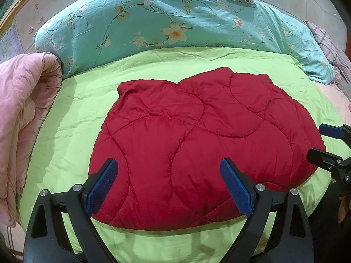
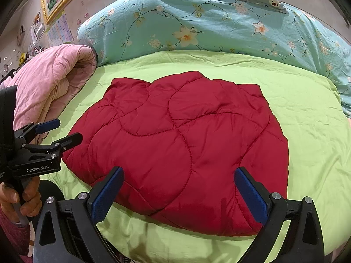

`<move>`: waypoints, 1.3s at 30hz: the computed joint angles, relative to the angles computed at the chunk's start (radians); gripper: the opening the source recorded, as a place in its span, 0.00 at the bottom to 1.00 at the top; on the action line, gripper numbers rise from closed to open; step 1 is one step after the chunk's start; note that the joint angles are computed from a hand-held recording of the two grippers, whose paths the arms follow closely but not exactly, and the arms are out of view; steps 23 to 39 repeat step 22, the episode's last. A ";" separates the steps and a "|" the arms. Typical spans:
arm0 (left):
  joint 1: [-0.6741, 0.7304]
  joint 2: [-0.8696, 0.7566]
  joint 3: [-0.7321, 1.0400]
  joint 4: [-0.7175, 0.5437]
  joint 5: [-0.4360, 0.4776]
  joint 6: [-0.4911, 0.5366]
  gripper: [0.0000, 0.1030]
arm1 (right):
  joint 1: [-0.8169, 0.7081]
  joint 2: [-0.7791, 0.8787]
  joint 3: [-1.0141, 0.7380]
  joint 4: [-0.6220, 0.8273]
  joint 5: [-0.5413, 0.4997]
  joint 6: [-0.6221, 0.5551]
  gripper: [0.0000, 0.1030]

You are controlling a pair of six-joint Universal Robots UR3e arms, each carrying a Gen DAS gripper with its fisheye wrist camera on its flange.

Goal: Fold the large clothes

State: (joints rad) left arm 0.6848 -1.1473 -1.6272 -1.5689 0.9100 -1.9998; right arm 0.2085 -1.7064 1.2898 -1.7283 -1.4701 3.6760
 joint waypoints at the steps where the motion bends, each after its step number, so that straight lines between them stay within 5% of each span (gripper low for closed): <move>1: 0.000 0.000 0.000 0.000 0.000 -0.001 0.92 | 0.000 0.001 0.000 -0.001 0.000 0.000 0.98; 39: -0.011 0.002 0.005 0.010 0.008 -0.017 0.92 | -0.013 -0.003 0.007 -0.005 0.009 -0.008 0.98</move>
